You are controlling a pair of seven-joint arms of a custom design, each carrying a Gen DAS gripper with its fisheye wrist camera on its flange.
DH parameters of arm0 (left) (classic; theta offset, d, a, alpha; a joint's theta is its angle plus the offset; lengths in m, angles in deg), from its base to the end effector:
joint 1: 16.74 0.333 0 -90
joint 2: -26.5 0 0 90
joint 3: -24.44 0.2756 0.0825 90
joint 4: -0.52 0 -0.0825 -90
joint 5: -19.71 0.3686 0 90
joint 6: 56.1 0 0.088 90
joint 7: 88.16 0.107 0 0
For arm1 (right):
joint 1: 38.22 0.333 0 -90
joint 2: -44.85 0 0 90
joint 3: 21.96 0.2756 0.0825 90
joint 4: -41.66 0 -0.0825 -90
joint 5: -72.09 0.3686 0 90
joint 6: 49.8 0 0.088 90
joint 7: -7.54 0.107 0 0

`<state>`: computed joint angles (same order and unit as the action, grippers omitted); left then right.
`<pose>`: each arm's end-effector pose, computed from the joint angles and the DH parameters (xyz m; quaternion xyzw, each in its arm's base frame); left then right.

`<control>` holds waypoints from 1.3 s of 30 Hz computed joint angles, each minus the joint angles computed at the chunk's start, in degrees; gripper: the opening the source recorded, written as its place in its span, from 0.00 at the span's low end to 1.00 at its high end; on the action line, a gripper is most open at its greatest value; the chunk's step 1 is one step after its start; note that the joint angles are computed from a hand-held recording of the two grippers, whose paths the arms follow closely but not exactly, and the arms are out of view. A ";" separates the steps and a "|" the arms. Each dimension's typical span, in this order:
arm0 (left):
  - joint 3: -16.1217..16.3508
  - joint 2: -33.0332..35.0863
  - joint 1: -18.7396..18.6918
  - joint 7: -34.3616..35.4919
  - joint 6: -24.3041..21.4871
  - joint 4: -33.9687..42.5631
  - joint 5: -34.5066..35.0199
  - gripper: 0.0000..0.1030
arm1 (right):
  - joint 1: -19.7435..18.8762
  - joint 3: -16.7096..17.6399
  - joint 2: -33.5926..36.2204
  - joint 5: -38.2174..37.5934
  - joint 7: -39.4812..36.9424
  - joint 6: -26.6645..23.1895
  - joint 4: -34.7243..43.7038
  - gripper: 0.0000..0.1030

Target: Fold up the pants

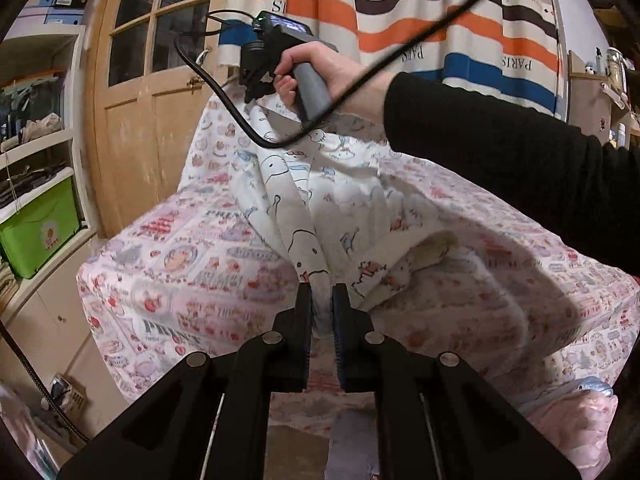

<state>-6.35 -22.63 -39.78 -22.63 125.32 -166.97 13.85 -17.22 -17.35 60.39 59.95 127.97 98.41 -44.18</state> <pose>0.2218 -0.2824 0.4687 -0.4500 0.7324 -0.4533 0.2357 0.6046 0.2861 0.5757 -0.6584 0.6354 -0.1899 0.3561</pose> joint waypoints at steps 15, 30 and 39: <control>3.16 -1.38 -0.34 2.37 0.84 -1.69 -0.20 0.78 | -1.15 -2.93 -10.04 -9.85 12.35 10.09 -13.87 0.83; 25.00 36.51 -2.02 18.23 -13.11 40.25 -0.80 0.74 | -8.67 -8.85 -29.63 9.65 0.13 17.04 -41.82 0.80; 20.45 64.41 4.75 11.76 -33.10 75.92 7.15 0.55 | -0.72 -17.55 -23.43 46.96 -29.01 14.67 -40.98 0.67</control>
